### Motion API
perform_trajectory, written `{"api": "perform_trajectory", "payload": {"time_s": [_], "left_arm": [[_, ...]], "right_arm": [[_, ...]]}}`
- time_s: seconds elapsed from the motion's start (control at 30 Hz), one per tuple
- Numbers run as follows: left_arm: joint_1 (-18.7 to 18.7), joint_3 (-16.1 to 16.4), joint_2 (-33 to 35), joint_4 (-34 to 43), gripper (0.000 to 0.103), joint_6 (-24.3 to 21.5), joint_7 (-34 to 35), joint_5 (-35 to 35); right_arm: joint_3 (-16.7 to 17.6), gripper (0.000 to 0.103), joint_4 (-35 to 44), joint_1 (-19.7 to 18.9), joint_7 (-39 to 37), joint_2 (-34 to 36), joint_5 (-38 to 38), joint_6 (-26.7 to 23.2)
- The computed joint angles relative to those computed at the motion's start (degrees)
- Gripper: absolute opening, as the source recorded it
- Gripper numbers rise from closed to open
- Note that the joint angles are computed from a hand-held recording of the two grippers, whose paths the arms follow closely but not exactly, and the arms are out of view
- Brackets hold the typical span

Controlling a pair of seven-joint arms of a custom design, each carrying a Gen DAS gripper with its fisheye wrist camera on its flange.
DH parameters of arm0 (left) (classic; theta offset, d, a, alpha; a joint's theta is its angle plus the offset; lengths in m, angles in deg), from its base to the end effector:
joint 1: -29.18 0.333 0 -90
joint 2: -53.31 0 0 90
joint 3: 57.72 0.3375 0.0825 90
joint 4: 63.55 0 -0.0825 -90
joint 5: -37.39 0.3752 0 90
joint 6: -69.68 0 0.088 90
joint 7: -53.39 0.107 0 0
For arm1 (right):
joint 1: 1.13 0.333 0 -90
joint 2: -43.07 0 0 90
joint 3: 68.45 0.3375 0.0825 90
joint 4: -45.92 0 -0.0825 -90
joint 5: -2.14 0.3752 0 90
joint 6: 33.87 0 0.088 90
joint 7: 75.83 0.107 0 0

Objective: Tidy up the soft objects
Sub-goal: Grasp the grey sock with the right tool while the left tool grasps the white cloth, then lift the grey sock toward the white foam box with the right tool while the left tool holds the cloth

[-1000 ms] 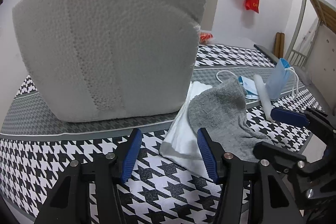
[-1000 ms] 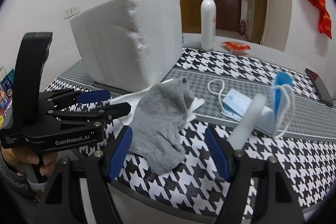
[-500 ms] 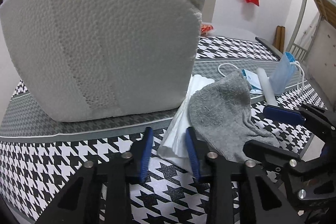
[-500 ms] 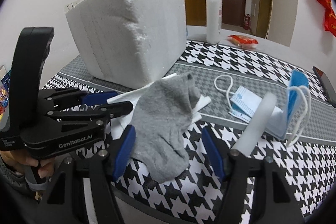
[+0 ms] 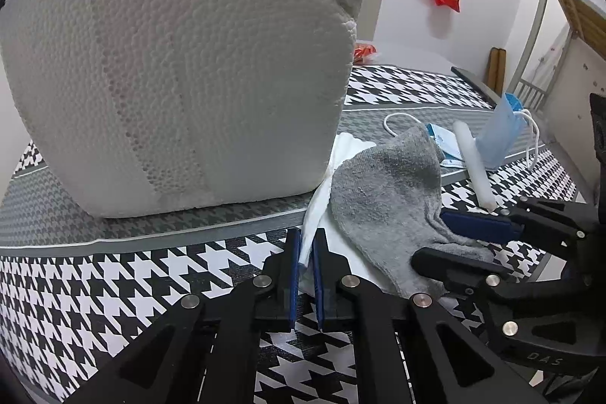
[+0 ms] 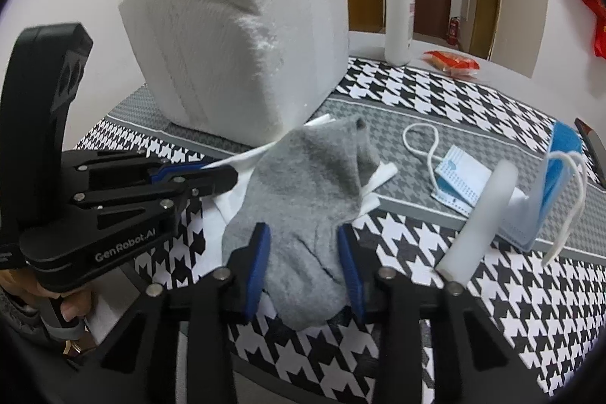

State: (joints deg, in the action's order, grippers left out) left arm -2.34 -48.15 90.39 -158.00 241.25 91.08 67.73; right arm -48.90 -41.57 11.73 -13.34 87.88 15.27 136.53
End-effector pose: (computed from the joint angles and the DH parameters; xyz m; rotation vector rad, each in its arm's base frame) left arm 0.6571 -0.3304 0.3342 -1.7975 1.8677 -0.8311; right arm 0.6860 0.3374 0.3111 -2.1656 1.0716 -0.2922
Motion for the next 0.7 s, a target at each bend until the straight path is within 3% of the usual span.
{"api": "perform_trajectory", "payload": {"time_s": [0.1, 0.23, 0.4, 0.7], "left_arm": [[0.1, -0.1, -0.1, -0.2, 0.007, 0.3, 0.1, -0.2], [-0.5, 0.6, -0.6, -0.9, 0.007, 1.2, -0.2, 0.0], [-1.8, 2.0, -1.5, -2.2, 0.006, 2.9, -0.6, 0.5], [-9.2, 10.4, -4.1, -5.3, 0.006, 6.2, -4.4, 3.6]], "right_arm": [[-0.1, 0.038, 0.1, 0.0, 0.0, 0.0, 0.0, -0.4], [1.4, 0.015, 0.7, -1.1, -1.1, 0.3, 0.7, -2.0], [2.9, 0.013, -1.4, -2.6, -2.8, -0.9, 2.6, -0.5], [12.5, 0.013, -7.9, -11.3, -7.7, -3.7, 7.0, 6.6]]}}
